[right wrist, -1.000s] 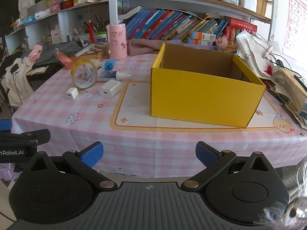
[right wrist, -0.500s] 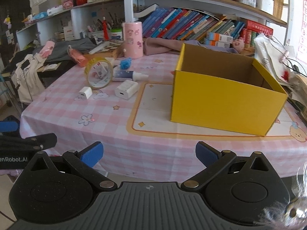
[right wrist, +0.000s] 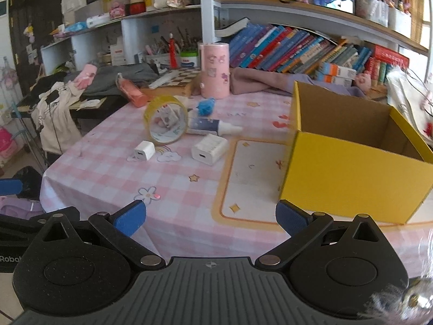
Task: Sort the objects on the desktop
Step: 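Grasp the small white plug with the left gripper while the right grasps the white charger block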
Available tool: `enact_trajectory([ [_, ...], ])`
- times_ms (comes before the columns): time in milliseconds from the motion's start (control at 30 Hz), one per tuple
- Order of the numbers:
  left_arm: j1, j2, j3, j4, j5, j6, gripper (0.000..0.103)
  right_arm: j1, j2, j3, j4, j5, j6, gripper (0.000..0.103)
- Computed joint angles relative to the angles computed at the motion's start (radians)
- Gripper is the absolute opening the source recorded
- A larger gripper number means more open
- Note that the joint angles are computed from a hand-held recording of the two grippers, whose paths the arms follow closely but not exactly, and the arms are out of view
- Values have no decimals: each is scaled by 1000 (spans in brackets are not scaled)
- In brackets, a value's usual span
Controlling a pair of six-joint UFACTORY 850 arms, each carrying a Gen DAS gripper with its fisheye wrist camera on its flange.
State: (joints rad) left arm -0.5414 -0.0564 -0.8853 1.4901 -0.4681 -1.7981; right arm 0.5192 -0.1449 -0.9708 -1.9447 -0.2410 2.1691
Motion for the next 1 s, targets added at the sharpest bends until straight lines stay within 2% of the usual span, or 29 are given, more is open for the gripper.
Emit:
enact_trajectory([
  [200, 30, -28, -25, -10, 11, 34, 103, -15, -59, -64, 48, 52, -57, 103],
  [367, 68, -68, -69, -68, 43, 90, 103, -25, -116, -131, 252, 92, -282, 103],
  [467, 91, -91, -97, -100, 59, 111, 103, -35, -143, -163, 313, 112, -352, 103],
  [700, 138, -161, -180, -175, 111, 203, 102, -59, -208, -245, 244, 143, -307, 98],
  [800, 152, -198, -223, -221, 130, 266, 102, -71, -243, -293, 426, 150, -497, 97],
  [933, 174, -248, -283, -320, 166, 383, 101, -85, -294, -363, 747, 147, -827, 97],
  [1000, 182, -279, -318, -389, 179, 467, 96, -92, -321, -398, 903, 137, -984, 97],
])
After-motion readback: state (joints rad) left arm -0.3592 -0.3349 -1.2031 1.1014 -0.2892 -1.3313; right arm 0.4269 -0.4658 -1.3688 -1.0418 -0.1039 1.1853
